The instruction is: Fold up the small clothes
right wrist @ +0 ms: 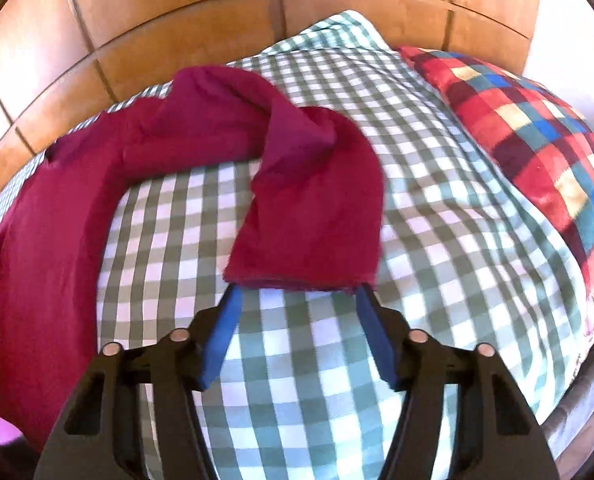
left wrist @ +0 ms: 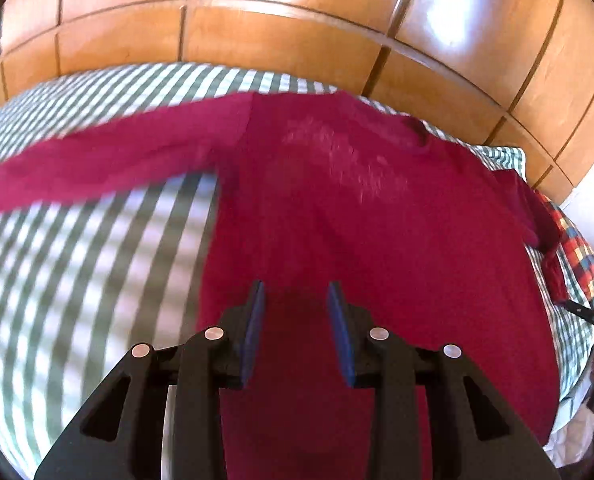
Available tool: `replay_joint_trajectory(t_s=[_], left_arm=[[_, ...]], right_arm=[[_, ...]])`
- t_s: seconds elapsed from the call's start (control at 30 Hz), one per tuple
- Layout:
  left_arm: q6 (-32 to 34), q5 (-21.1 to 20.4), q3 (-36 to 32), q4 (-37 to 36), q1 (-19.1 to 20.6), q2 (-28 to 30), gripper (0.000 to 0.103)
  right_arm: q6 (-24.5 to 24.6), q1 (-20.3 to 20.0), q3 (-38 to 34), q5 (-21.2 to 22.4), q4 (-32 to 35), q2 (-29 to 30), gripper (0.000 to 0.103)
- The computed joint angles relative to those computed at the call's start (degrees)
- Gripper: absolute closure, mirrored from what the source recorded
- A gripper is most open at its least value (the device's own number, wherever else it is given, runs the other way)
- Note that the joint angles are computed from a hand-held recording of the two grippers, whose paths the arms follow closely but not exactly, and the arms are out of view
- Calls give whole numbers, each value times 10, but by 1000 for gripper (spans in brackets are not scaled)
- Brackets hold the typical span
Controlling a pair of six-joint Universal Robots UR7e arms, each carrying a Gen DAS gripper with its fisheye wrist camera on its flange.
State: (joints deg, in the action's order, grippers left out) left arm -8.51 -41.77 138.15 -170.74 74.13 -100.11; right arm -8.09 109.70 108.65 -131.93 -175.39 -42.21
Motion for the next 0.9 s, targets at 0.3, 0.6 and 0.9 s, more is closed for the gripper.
replay_joint_trajectory(t_s=[0.3, 0.6, 0.9], left_arm=[[-74, 43, 46, 72, -67, -75, 72], [-72, 28, 39, 97, -86, -77, 72], [-33, -33, 17, 57, -70, -22, 72]], right_arm=[[-87, 2, -78, -73, -52, 86, 94], [193, -80, 4, 356, -58, -129, 94], [214, -15, -63, 461, -10, -81, 94]])
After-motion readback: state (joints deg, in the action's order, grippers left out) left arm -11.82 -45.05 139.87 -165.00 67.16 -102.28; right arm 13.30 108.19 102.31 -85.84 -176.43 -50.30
